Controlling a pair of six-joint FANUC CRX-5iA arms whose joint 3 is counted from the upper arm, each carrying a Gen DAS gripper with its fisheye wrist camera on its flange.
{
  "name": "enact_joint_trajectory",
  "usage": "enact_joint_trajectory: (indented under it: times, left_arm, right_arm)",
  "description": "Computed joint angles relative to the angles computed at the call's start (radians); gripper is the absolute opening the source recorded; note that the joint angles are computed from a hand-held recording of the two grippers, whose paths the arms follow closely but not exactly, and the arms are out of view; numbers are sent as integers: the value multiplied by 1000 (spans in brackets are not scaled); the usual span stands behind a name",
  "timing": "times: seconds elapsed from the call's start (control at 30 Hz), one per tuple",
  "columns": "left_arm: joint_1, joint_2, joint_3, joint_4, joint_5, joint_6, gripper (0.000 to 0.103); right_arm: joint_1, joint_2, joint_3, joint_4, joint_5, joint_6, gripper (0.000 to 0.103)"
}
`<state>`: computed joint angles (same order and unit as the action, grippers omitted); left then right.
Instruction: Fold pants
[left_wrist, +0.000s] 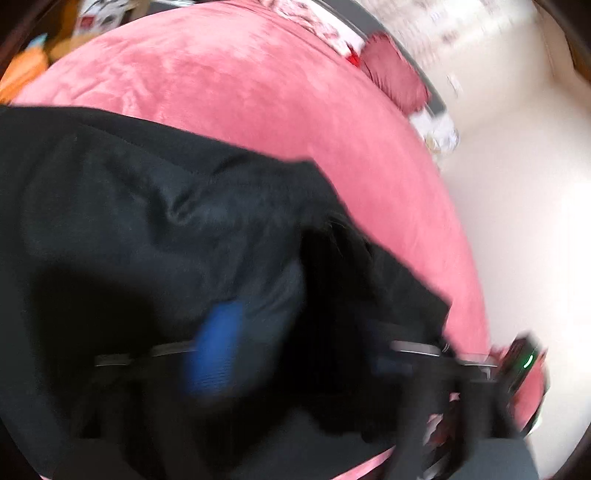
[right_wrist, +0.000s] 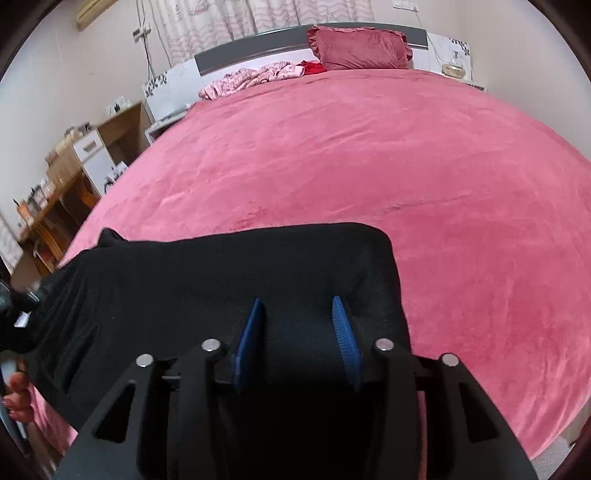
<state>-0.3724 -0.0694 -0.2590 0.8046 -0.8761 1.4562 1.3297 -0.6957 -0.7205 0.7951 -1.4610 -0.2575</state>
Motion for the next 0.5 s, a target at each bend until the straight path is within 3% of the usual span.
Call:
enact_joint_trajectory:
  times: [0.13, 0.23, 0.27, 0.33, 0.37, 0.4, 0.43, 0.5]
  left_arm:
    - [-1, 0, -56, 168, 6, -94, 90]
    - [-16, -25, -99, 256, 51, -199, 94]
    - [-20, -25, -89, 233, 55, -189, 95]
    - [-25, 17, -8, 84, 5, -125, 94]
    - [-44, 58, 71, -41, -47, -76, 87]
    - [-63, 64, 121, -148, -78, -23, 53]
    - [-84, 82, 171, -229, -108, -23, 28]
    - [-86, 87, 207, -234, -151, -13, 20]
  right_arm:
    - [100, -37, -10, 62, -80, -144, 44]
    - [151, -33, 3, 108, -138, -155, 44]
    - [155, -25, 15, 102, -144, -138, 44]
    - [123, -16, 26, 58, -103, -101, 38]
    - [95, -4, 34, 31, -83, -82, 35]
    - [74, 3, 40, 1, -75, -72, 34]
    - [59, 6, 43, -13, -66, -71, 29]
    - [58, 1, 55, -23, -88, -93, 28]
